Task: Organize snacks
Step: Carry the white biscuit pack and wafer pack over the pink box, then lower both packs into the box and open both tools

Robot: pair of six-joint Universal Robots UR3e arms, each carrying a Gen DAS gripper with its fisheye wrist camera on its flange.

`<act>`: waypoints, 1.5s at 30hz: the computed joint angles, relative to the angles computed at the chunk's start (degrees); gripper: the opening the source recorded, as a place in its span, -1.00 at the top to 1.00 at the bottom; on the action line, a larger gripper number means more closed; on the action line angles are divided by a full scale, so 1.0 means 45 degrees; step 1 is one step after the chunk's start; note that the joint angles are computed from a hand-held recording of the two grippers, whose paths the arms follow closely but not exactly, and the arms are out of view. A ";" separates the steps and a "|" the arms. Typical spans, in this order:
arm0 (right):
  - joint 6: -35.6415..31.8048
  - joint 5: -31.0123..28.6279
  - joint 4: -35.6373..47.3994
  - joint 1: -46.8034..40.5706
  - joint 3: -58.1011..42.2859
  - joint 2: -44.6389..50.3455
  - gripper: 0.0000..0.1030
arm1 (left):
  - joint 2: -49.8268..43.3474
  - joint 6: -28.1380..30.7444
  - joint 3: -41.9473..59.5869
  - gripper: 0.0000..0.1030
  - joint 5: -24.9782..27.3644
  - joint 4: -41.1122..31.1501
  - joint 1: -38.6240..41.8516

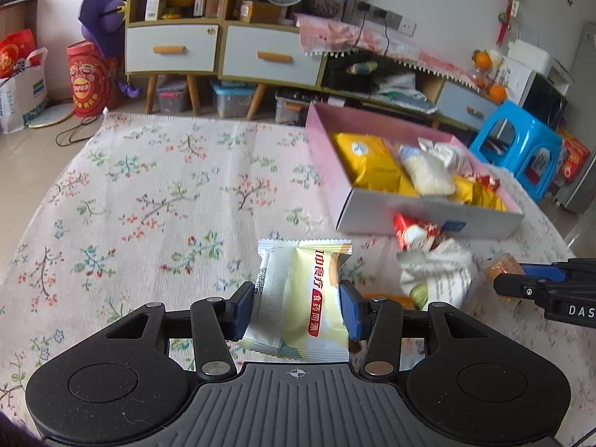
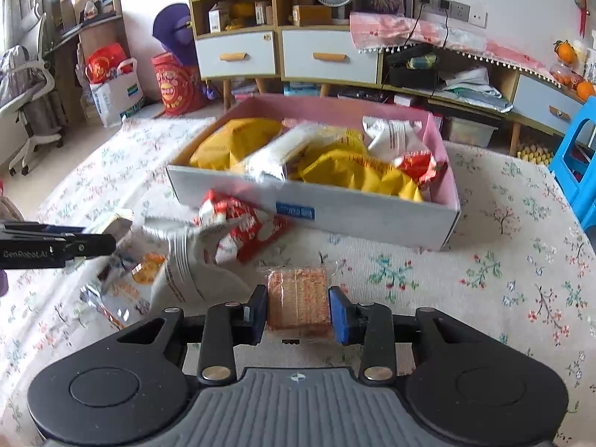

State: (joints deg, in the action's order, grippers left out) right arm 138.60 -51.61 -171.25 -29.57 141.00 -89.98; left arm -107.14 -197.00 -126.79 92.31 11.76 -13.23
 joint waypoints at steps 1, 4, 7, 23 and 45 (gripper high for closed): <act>0.0108 0.0119 0.0107 -0.0052 -0.0087 -0.0082 0.51 | 0.0043 -0.0046 0.0035 0.12 -0.0006 0.0022 0.0006; 0.0569 0.0331 0.0291 -0.0131 -0.0447 -0.0208 0.51 | 0.0030 -0.0274 0.0451 0.12 0.0308 -0.0149 -0.0213; 0.1380 0.0395 0.0128 -0.0105 -0.1005 -0.0034 0.51 | -0.0035 -0.0532 0.1170 0.12 0.0415 -0.0631 -0.0418; 0.5771 -0.1199 0.0284 0.2126 -0.8349 0.5102 0.51 | -0.5794 0.1224 1.2736 0.12 0.1826 -0.5982 -0.1302; 0.5948 -0.1669 0.0443 0.2756 -1.0624 0.6767 0.04 | -0.8495 0.2408 1.7396 -0.32 0.2433 -0.8443 -0.1425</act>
State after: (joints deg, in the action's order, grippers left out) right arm 165.37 -59.12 -169.26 -17.17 93.19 -59.53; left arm -145.37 -186.17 -48.51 103.26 -26.23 -19.64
